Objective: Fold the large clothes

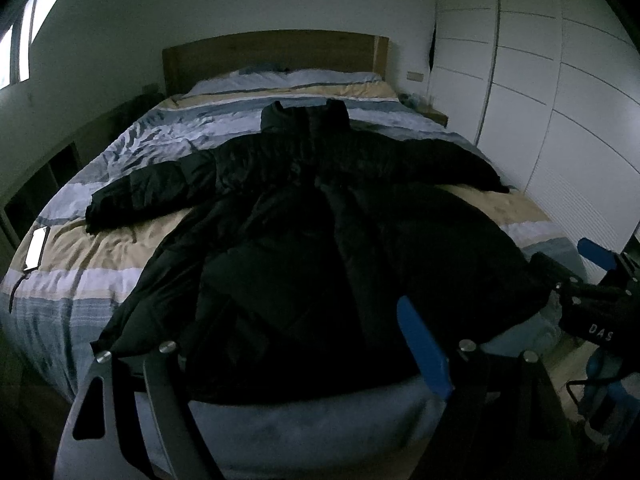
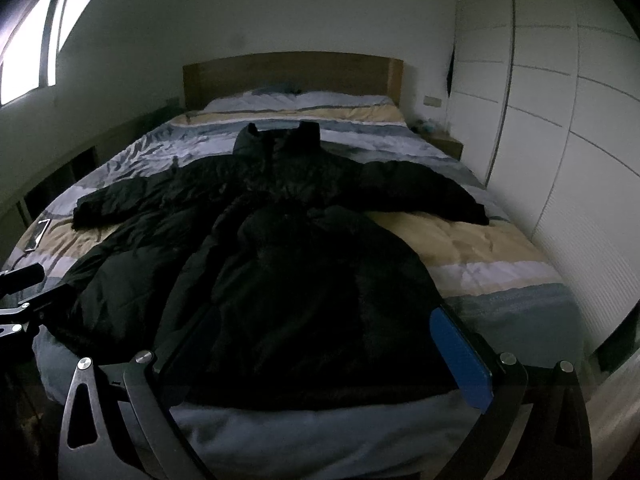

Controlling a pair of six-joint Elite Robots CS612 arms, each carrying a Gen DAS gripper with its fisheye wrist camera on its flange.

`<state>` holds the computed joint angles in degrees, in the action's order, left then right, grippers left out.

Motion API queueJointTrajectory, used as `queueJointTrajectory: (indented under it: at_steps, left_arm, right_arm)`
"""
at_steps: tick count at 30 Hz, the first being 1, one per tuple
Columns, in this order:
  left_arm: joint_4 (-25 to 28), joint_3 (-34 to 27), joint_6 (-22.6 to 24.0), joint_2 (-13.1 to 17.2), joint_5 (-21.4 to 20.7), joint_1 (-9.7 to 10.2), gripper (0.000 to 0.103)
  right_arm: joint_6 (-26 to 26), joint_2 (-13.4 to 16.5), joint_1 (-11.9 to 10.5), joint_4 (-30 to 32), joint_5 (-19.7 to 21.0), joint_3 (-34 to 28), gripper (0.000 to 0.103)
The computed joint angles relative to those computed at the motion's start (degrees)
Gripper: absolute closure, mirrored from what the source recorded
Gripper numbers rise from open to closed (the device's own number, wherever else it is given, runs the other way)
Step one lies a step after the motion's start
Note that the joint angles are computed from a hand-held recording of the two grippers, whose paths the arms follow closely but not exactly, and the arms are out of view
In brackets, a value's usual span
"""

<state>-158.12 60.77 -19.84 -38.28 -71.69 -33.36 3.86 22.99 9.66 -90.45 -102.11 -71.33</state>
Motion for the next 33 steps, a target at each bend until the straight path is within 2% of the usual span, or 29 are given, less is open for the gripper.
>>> queueJointTrajectory:
  at_steps: [13, 21, 27, 33]
  left_arm:
    - [5.6, -4.6, -1.2, 2.2, 1.6, 0.65, 0.020]
    - [6.4, -7.1, -0.3, 3.5, 2.1, 1.27, 0.020]
    - [7.7, -10.7, 1.1, 4.8, 5.1, 1.67, 0.020]
    - [9.9, -16.6, 1.8, 7.3, 7.7, 2.36, 0.020]
  right_arm:
    - [-1.0, -1.6, -0.2, -1.0, -0.5, 3.0, 0.000]
    - [-0.2, -2.9, -0.7, -2.5, -0.6, 5.2, 0.000]
    - [0.4, -4.0, -1.5, -4.2, 1.3, 7.3, 0.000]
    - [3.1, -6.1, -3.2, -6.4, 3.6, 11.5, 0.000]
